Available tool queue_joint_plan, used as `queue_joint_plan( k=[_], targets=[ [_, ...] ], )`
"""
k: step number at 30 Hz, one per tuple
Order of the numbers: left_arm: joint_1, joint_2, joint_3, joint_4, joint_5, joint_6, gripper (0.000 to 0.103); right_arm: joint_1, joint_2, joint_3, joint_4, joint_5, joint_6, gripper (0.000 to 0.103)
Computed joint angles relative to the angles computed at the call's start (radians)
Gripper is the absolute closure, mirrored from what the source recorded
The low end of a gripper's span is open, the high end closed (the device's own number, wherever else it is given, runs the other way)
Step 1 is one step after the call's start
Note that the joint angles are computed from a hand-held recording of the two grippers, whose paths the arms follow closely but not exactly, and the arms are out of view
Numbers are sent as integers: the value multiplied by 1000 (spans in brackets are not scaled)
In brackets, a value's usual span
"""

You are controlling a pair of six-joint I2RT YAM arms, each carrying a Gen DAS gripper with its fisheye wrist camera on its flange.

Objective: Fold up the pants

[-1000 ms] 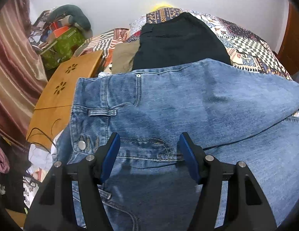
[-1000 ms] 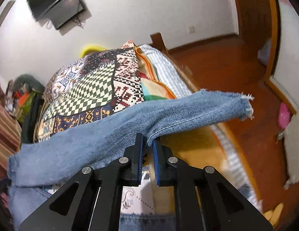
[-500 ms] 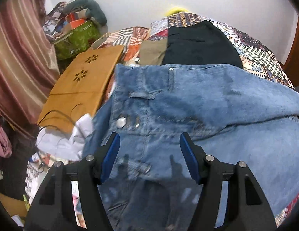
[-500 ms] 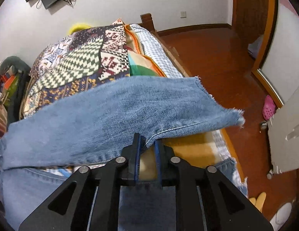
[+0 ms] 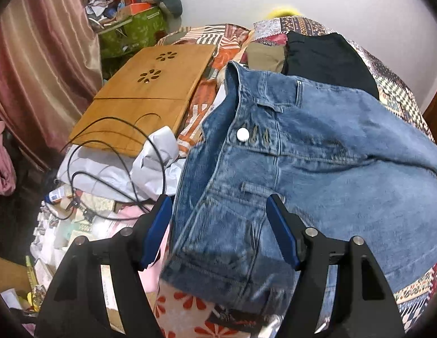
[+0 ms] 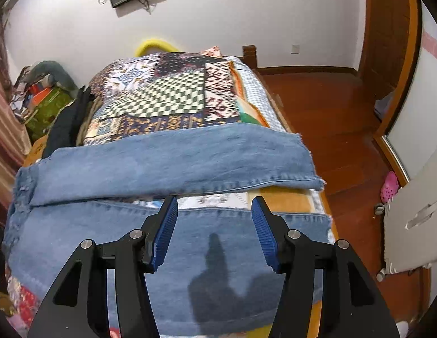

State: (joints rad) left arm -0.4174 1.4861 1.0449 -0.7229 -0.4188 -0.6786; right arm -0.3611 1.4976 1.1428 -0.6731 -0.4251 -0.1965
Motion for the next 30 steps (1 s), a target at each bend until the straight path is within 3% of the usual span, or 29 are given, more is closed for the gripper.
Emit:
queue_joint_plan(
  k=[6,9,15,23,30],
  targets=[
    [113,114,121,75,84,186,34,166,15,61,2,45,73,50],
    [175,210,227,87,131,264,33,271,64,115,26,60,117,37],
    [281,449,484,70,212,355,33,469,235,294,51,86,157,37],
    [357,697,774,1,310,384,33,625,557,681,-71,66,109,37],
    [364,846,963,-72,361,397,33,698,901,1164,-353,27,3,37]
  ],
)
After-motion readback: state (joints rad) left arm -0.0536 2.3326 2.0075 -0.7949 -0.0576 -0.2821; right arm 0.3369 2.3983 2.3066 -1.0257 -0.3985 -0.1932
